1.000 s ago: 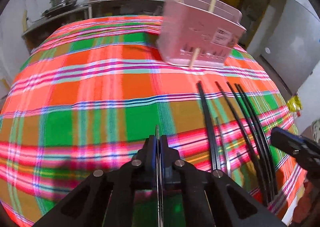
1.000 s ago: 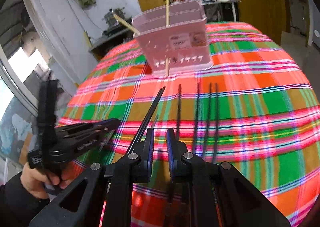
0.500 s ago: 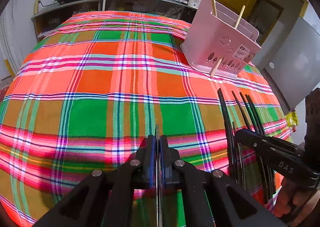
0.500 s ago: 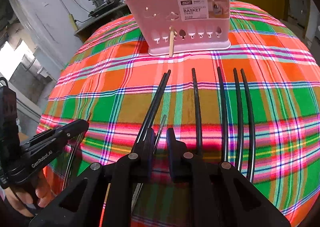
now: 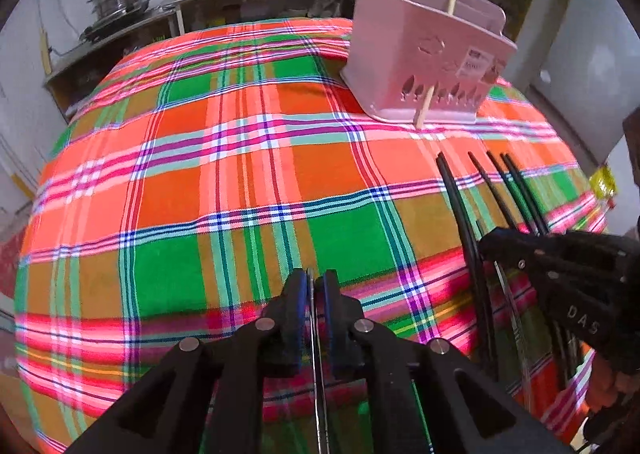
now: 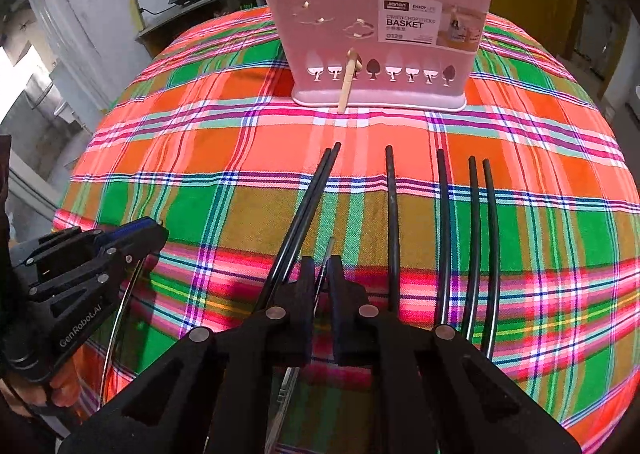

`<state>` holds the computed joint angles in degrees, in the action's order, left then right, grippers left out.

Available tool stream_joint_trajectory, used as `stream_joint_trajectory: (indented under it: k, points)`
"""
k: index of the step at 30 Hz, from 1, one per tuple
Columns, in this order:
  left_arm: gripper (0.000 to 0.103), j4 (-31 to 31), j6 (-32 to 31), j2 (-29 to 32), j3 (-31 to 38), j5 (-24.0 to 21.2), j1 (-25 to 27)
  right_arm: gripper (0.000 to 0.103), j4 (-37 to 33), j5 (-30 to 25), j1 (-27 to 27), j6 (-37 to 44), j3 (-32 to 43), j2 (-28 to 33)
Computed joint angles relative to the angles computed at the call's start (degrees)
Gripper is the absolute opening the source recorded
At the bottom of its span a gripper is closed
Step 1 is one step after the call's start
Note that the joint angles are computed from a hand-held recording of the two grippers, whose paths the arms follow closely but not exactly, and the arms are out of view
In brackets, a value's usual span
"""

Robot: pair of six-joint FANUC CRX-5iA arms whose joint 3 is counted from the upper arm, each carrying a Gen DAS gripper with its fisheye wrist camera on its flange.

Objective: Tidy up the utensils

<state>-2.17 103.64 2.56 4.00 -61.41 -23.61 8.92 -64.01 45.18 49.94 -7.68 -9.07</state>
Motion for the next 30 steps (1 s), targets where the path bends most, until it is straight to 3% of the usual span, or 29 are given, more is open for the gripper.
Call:
stream_joint_trajectory:
  k: [7,18,30]
  points:
    - [0.003,1.2,-0.1,0.5,1.1,-1.9,1.0,0.004,-1.4,1.5,-1.1,1.0,-0.2,-1.7]
    - [0.003,4.7,-2.4,-4.4,2.8,0.6,2.8,0.004,0.0,4.3,-1.8,2.1,1.1,-5.9]
    - [0.003,3.9,-3.3,-6.8,8.1,1.7,1.2,0.004,4.7,7.2,-1.3,0.9,1.7,-10.4]
